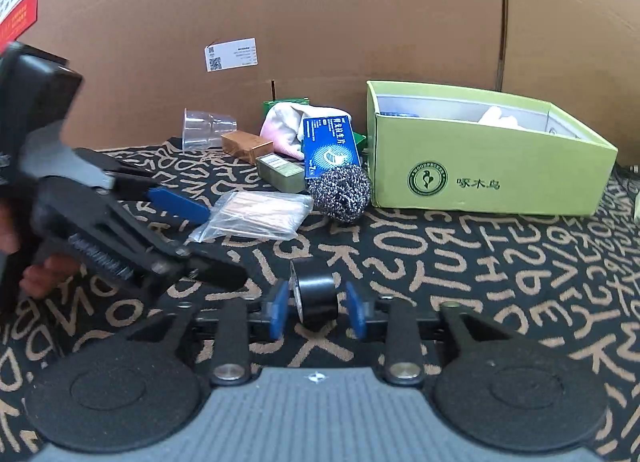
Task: Organize objects
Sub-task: 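Reach the left gripper to the bag of sticks while the right gripper reaches the black tape roll, then grasp the bag of sticks with the left gripper while the right gripper grasps the tape roll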
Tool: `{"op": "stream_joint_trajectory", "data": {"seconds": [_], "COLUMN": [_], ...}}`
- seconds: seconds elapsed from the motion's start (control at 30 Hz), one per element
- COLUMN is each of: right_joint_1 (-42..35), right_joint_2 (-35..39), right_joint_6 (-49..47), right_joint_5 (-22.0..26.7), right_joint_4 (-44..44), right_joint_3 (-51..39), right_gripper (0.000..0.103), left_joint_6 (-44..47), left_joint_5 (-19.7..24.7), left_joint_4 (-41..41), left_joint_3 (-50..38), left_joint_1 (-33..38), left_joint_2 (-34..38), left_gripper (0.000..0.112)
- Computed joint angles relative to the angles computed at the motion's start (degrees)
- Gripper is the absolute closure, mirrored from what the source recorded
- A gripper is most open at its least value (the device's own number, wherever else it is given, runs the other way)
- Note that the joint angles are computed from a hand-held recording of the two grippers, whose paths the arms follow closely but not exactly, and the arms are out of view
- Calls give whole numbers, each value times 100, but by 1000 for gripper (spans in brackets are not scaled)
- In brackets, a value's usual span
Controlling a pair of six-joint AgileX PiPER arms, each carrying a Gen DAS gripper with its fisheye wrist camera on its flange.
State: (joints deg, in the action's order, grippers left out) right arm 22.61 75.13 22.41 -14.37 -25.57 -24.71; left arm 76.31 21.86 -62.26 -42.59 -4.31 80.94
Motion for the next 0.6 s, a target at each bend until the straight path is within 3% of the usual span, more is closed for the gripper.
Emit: {"op": "stream_joint_trajectory", "data": {"seconds": [0.03, 0.1, 0.2, 0.33, 0.37, 0.4, 0.53, 0.6], "right_joint_1": [59, 149, 247, 221, 219, 206, 113, 96], "right_joint_2": [31, 60, 80, 117, 129, 130, 173, 275], "right_joint_6": [-374, -1006, -1695, -1744, -1850, -1901, -1522, -1131], "right_joint_5": [2, -32, -80, -107, -107, -91, -57, -36], "right_joint_4": [381, 1010, 1670, 1621, 1683, 1688, 1249, 884], "right_joint_3": [-10, -13, -30, -72, -78, -91, -142, -221], "right_gripper": [52, 52, 52, 52, 52, 52, 53, 57], "left_joint_6": [220, 182, 146, -205, -201, -235, -307, -577], "left_joint_5": [-201, -353, 112, 92, 291, 482, 496, 496], "left_joint_4": [-147, -48, 184, 983, 864, 770, 723, 822], "left_joint_3": [18, -242, -847, -1378, -1444, -1493, -1249, -1126], "left_joint_1": [-48, -108, -5, -189, -94, 17, 156, 183], "left_joint_2": [-25, 179, 671, 1271, 1333, 1367, 1082, 932], "left_gripper": [12, 11, 9, 9, 12, 18, 60, 66]}}
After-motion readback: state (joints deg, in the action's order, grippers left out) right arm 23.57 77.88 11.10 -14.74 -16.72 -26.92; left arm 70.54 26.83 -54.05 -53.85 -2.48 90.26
